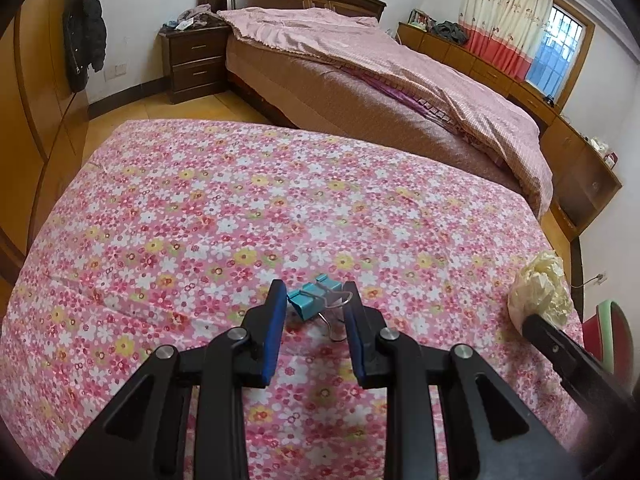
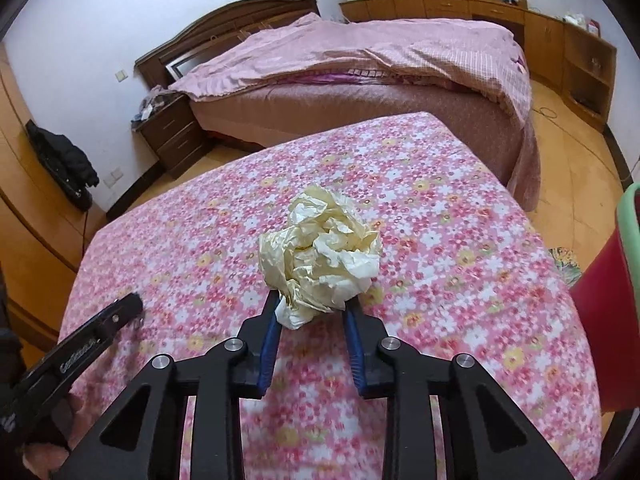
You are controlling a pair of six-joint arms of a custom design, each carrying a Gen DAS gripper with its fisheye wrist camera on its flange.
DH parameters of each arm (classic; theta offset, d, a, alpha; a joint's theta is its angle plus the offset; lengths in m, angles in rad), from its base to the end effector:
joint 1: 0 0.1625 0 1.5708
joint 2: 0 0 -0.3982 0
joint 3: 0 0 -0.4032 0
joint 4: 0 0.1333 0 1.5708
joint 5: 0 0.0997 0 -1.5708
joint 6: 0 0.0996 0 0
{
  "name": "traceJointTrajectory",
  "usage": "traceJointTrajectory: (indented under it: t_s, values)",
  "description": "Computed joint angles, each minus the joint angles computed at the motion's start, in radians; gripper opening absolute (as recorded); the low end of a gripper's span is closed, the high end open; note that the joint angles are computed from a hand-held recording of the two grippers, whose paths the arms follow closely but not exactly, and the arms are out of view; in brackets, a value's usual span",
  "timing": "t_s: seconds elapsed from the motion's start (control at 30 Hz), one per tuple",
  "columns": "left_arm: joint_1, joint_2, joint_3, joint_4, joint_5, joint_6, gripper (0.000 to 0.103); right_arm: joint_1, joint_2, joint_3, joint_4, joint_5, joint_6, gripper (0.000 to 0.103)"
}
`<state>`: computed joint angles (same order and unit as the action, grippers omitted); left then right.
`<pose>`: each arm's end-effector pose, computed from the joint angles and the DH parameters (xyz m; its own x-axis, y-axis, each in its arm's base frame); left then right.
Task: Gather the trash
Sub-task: 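Grasp the crumpled cream paper with the right tool while the left tool holds the clip, then carry the blue clip and crumpled paper over the red bucket with both tools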
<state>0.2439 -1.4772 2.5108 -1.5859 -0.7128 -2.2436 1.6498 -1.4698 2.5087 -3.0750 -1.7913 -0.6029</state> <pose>-0.1829 -0.2605 0.0935 -0.6892 -0.5915 -0.4185 0.0480 0.5390 -0.8409 0.1409 -0.3674 0.1691 -0.7676 -0.4880 0.4154 -0.6141 0.7456 -0.2587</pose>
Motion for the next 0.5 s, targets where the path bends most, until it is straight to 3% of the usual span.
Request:
traceJointTrajectory:
  t_s: [0.5]
  values:
    - [-0.098,0.072,-0.066,0.008,-0.008,0.033,0.028,-0.095,-0.388,0.104,0.223,0.103,-0.082,0.027]
